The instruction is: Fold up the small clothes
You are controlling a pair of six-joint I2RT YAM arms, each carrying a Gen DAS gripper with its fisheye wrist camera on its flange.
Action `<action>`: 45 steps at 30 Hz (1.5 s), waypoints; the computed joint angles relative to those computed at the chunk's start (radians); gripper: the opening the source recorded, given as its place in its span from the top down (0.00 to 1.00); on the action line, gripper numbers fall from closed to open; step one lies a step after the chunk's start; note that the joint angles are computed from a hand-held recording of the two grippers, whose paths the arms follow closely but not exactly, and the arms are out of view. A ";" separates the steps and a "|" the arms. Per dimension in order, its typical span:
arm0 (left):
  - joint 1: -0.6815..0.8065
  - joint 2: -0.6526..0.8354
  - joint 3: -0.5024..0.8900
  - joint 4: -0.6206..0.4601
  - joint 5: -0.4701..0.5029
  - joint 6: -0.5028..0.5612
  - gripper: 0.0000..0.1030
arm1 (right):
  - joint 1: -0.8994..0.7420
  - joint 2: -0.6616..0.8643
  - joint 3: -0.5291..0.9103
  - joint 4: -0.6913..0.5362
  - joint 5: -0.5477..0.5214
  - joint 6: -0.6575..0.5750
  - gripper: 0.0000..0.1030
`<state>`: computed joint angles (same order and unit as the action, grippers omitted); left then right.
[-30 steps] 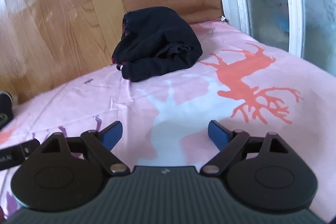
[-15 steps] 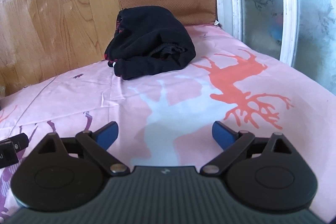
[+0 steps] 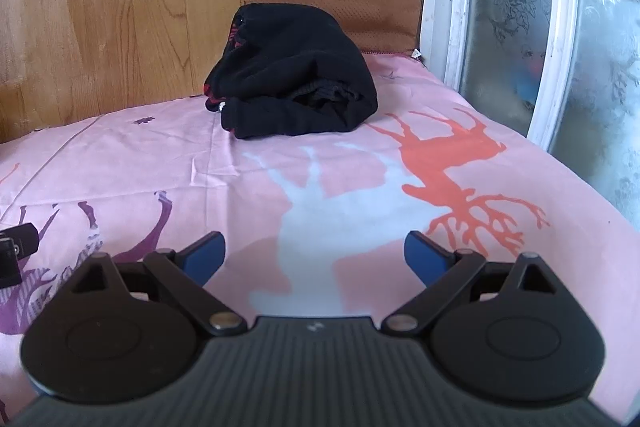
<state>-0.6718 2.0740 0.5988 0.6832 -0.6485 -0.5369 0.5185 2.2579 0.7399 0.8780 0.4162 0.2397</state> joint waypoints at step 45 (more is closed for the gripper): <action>-0.081 0.030 0.025 0.002 -0.133 0.101 0.00 | 0.002 -0.012 -0.025 0.002 -0.004 0.084 0.05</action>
<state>-0.7530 2.1040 0.6239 0.6857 -0.7813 -0.4360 0.5204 2.2456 0.7151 0.8802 0.4125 0.3239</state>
